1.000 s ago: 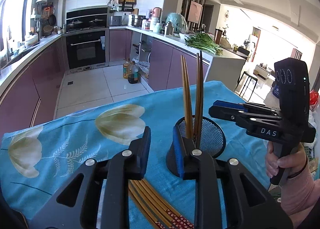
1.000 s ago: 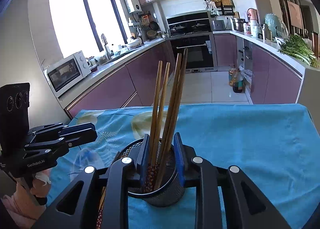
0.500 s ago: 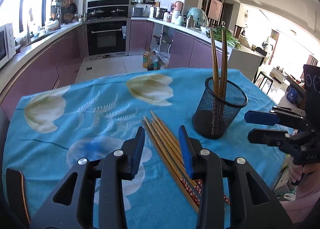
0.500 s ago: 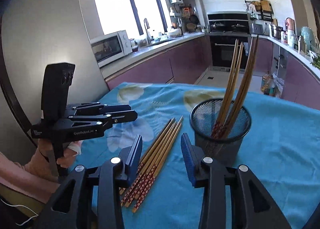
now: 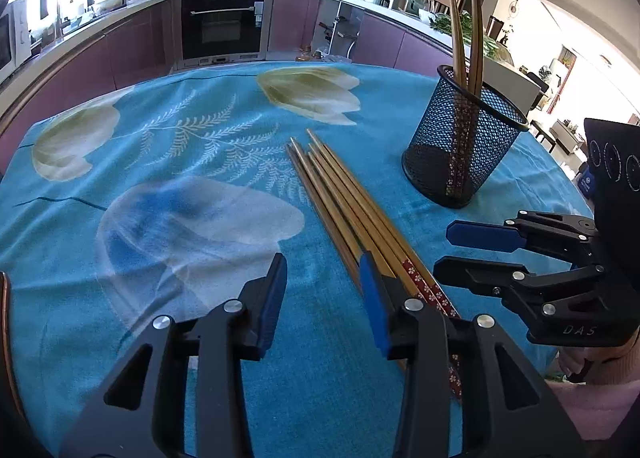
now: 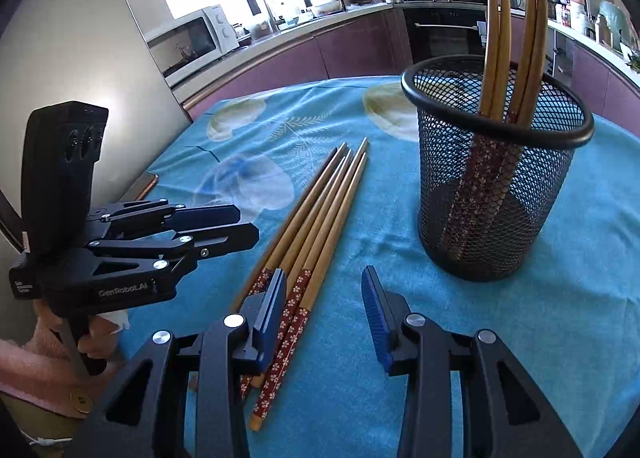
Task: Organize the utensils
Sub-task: 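Lower both open tools toward the chopstick pile on the cloth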
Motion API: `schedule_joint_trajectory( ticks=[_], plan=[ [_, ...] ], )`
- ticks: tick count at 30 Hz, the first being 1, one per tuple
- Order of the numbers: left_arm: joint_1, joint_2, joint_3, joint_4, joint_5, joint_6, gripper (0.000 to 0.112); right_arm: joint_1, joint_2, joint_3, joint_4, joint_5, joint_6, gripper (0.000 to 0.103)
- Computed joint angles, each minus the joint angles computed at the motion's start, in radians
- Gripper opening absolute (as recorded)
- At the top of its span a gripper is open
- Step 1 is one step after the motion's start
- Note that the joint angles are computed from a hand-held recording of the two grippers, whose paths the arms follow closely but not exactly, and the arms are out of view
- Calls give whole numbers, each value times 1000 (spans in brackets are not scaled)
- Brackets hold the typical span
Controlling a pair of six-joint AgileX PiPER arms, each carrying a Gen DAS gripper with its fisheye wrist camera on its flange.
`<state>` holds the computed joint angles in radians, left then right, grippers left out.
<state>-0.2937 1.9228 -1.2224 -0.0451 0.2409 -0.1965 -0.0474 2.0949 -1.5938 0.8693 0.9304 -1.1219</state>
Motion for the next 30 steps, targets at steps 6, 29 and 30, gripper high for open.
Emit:
schedule_joint_trajectory(
  ticks=[6, 29, 30],
  plan=[
    [-20, 14, -19, 47, 17, -45, 39, 8, 0, 8, -15, -33, -1, 38],
    [-16, 36, -43, 98, 57, -82, 38, 22, -10, 16, -102, -106, 69, 37],
    [-15, 33, -39, 91, 55, -75, 37, 19, -9, 14, -99, -101, 69, 37]
  ],
)
